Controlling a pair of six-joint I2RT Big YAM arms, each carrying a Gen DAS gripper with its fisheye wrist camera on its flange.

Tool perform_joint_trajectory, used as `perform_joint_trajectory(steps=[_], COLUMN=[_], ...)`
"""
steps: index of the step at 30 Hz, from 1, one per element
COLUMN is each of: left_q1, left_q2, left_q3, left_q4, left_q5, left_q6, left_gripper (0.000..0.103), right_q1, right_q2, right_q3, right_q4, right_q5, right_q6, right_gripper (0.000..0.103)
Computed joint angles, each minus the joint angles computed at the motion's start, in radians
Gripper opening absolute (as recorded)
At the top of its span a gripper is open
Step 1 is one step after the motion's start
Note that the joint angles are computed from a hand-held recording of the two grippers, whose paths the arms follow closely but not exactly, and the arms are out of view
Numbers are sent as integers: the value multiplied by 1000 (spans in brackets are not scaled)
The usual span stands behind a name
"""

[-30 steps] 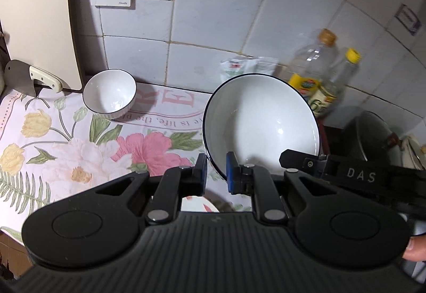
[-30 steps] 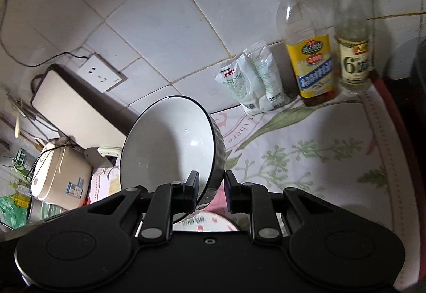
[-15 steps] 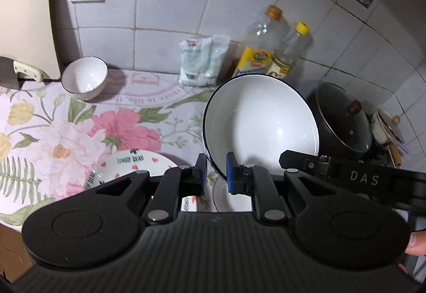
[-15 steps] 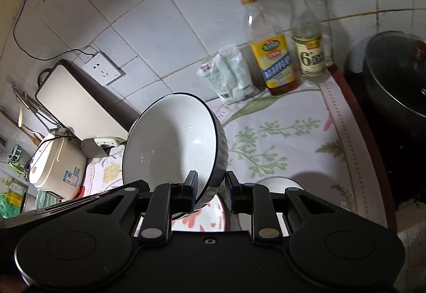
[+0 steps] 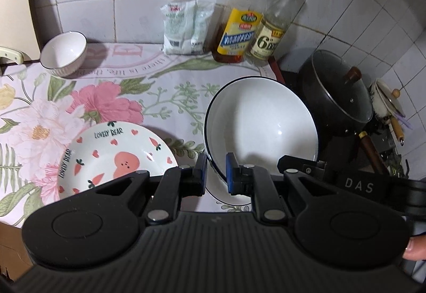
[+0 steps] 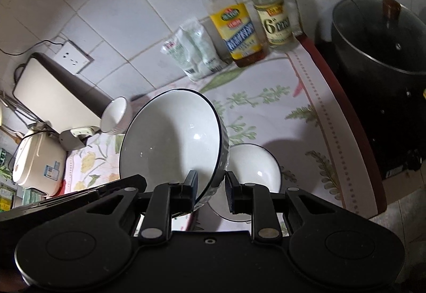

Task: Organize plates and bowls
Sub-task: 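Lift the white bowl with both grippers and carry it toward the placed bowl, then lower the held bowl into the white bowl beside the plates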

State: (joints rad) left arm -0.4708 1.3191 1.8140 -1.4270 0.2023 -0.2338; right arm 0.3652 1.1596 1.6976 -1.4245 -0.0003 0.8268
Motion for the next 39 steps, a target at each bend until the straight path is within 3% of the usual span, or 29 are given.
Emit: perform_joint_trajectory(steps=[8, 19, 31, 39], left_q1=[-21, -9, -17, -26], left_q2=[14, 48, 89, 109], left_q3=[-63, -118, -106, -97], left_q4=[24, 46, 20, -7], left_q5=[-8, 57, 52, 36], left_q6=[13, 4, 32, 42], left_gripper=[13, 13, 13, 13], right_q1=[-34, -74, -89, -76], right_q2=[-13, -13, 16, 44], right_q3=[-91, -157, -152, -129], right_q4=[12, 18, -7, -44], right_q5=[-58, -113, -125, -90], right_q6=[47, 64, 41, -9], right_gripper=[27, 29, 30, 30])
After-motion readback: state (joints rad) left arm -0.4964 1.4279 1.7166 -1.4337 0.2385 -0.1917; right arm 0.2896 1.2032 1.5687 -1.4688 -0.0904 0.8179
